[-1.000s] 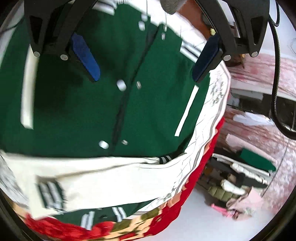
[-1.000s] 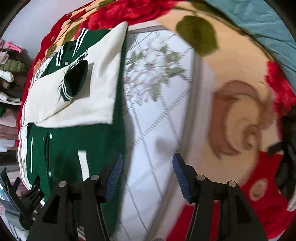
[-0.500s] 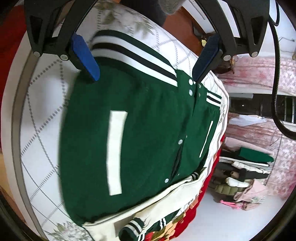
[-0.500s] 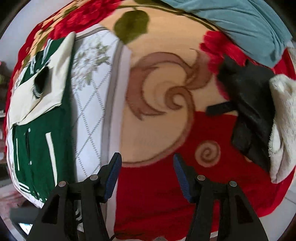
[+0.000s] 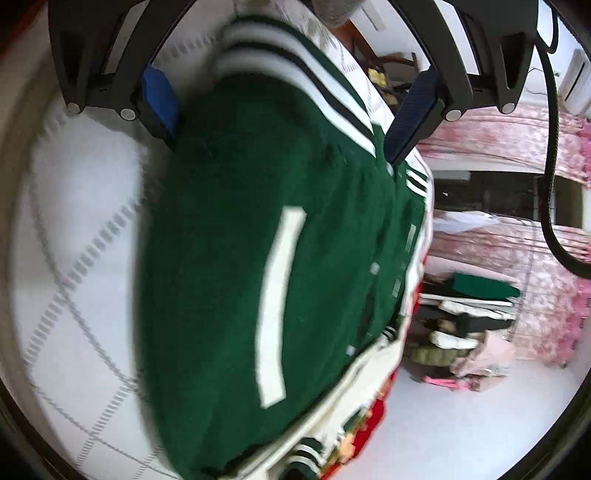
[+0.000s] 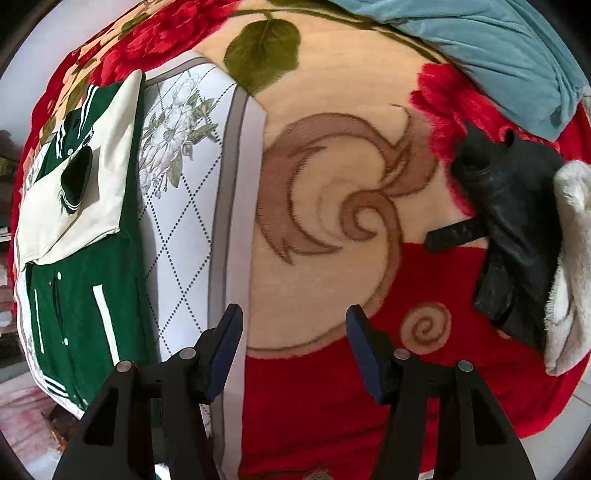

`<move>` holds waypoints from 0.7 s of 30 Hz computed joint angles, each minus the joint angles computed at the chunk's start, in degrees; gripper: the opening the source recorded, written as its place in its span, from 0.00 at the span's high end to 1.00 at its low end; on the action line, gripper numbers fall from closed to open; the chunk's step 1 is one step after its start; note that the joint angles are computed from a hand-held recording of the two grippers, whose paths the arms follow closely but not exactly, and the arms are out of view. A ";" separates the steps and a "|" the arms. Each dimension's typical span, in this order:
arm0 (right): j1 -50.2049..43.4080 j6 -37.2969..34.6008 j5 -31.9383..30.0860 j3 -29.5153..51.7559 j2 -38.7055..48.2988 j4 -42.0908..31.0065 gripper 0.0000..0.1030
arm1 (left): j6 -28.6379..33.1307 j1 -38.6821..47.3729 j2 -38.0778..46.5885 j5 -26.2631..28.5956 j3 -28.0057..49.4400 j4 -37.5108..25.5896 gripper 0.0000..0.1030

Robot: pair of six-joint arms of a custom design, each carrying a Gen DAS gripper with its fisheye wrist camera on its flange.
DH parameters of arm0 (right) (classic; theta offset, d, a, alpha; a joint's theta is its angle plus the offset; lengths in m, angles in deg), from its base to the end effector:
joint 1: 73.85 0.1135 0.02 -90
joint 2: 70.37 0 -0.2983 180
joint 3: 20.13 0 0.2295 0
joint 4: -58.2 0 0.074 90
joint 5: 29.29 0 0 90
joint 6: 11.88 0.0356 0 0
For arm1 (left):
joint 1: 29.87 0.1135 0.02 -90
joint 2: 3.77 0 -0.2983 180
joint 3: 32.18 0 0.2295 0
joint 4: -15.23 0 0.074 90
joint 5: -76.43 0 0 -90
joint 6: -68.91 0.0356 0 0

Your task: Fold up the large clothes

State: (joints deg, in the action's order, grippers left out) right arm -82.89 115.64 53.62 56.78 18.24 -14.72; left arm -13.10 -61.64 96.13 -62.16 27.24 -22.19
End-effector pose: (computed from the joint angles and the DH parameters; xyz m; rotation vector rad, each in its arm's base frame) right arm 0.2454 -0.0346 0.2563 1.2064 2.8266 0.2201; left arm 0.2405 -0.1175 0.1630 0.7564 2.4525 1.0764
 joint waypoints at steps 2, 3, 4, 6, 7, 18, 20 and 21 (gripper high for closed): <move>0.71 0.24 -0.26 0.56 1.59 0.98 0.42 | 4.39 1.08 0.48 -1.34 -0.97 6.29 0.00; 0.98 0.21 -0.32 0.87 2.39 1.51 0.42 | 6.30 1.55 0.75 -1.67 -1.51 9.20 0.00; 1.25 0.27 -0.34 1.06 2.98 1.98 0.42 | 8.61 2.15 1.00 -2.12 -2.21 12.46 0.00; 1.86 0.03 -0.39 2.05 4.84 2.92 0.42 | 12.21 3.94 1.87 -2.12 -2.43 17.03 0.00; 2.33 -0.15 -0.46 2.77 6.06 3.61 0.42 | 13.59 4.88 2.30 -1.91 -2.04 18.49 0.00; 2.24 0.06 -18.87 4.88 22.08 31.20 0.42 | 9.69 14.33 3.89 13.93 13.43 0.81 0.65; 1.79 1.92 -24.01 4.86 25.21 38.25 0.27 | 9.44 15.99 3.07 17.01 15.48 -2.36 0.69; 1.45 4.13 -27.19 4.64 27.24 43.40 0.22 | 9.36 16.58 2.92 18.13 16.25 -3.50 0.71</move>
